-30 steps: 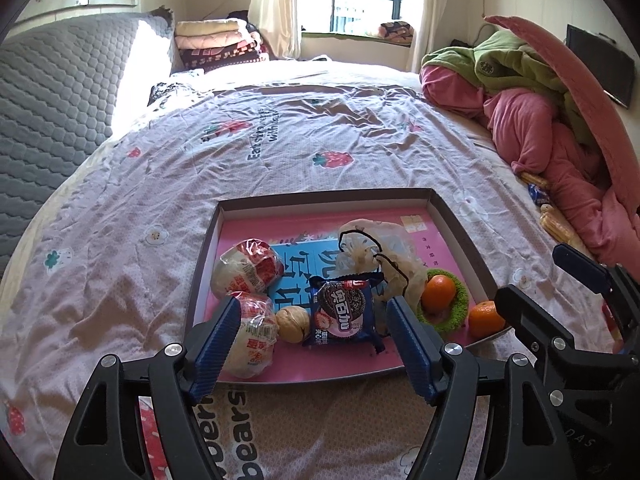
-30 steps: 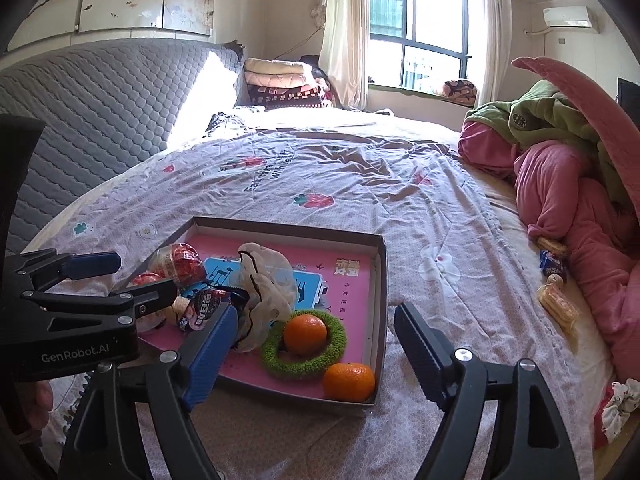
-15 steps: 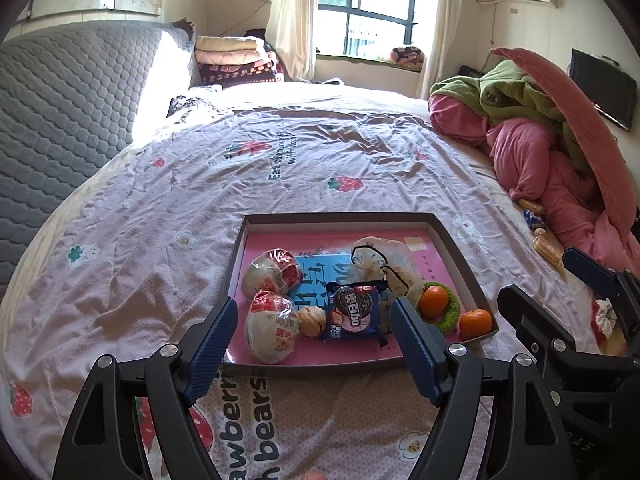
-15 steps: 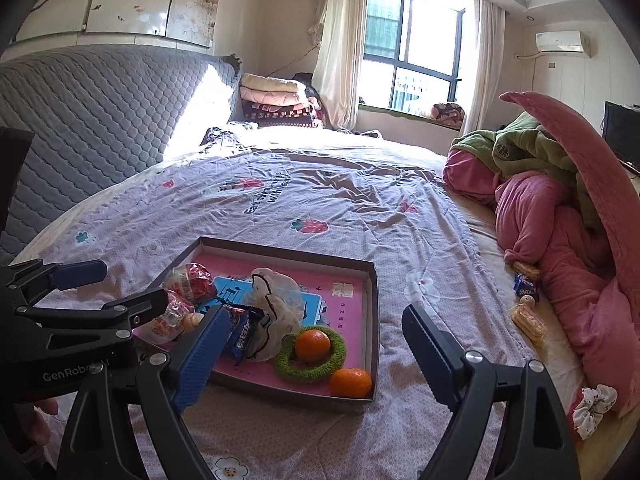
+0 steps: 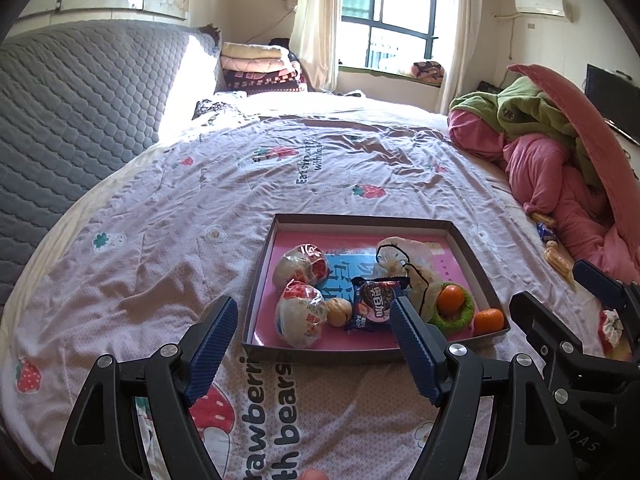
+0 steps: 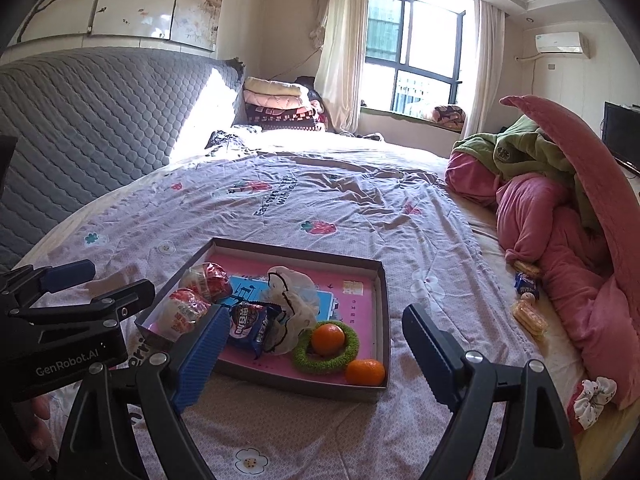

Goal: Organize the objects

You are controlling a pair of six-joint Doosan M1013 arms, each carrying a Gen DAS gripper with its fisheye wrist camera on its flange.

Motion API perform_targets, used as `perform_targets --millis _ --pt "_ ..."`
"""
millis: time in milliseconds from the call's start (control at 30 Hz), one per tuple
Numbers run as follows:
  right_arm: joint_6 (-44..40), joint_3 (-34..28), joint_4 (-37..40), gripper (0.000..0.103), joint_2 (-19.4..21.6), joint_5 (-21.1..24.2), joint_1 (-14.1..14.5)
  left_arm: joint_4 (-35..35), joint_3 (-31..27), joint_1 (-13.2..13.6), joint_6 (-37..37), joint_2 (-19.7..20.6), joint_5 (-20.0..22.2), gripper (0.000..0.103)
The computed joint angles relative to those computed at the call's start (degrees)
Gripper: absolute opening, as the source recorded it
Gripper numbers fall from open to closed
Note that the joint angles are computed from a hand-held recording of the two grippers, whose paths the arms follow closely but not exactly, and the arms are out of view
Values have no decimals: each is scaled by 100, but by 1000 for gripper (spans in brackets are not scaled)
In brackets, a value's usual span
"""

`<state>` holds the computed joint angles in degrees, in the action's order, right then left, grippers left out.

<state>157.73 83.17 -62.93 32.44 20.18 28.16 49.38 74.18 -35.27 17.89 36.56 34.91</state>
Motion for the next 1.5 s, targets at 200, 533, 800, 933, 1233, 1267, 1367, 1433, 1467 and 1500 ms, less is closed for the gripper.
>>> perform_targets --millis 200,533,800,933,1233,1267,1367,1433,1467,1500 --pt "125 73 -135 88 -4 21 32 70 78 -28 -117 -19 39 79" --pt "832 239 -850 88 20 -3 86 274 217 -104 -316 24 42 79" --pt "1375 344 -1229 88 72 -30 76 443 323 -120 -423 80 84 79" --pt "1619 414 -1402 88 102 -31 71 614 431 -109 -729 76 20 79" --pt "2091 554 -1711 88 187 4 50 727 510 -107 -823 177 -86 79" --pt "2212 576 -1801 88 191 -27 41 653 501 -100 -759 199 -95 79" --pt "2120 589 -1643 88 218 -94 23 566 503 -91 -691 248 -124 79" --pt "2024 591 -1565 88 243 -87 26 480 496 -83 -628 277 -130 79" --pt "2036 602 -1587 88 250 -95 27 448 491 -82 -593 293 -120 79" --pt "2045 614 -1605 88 257 -114 27 455 496 -81 -593 297 -127 79"
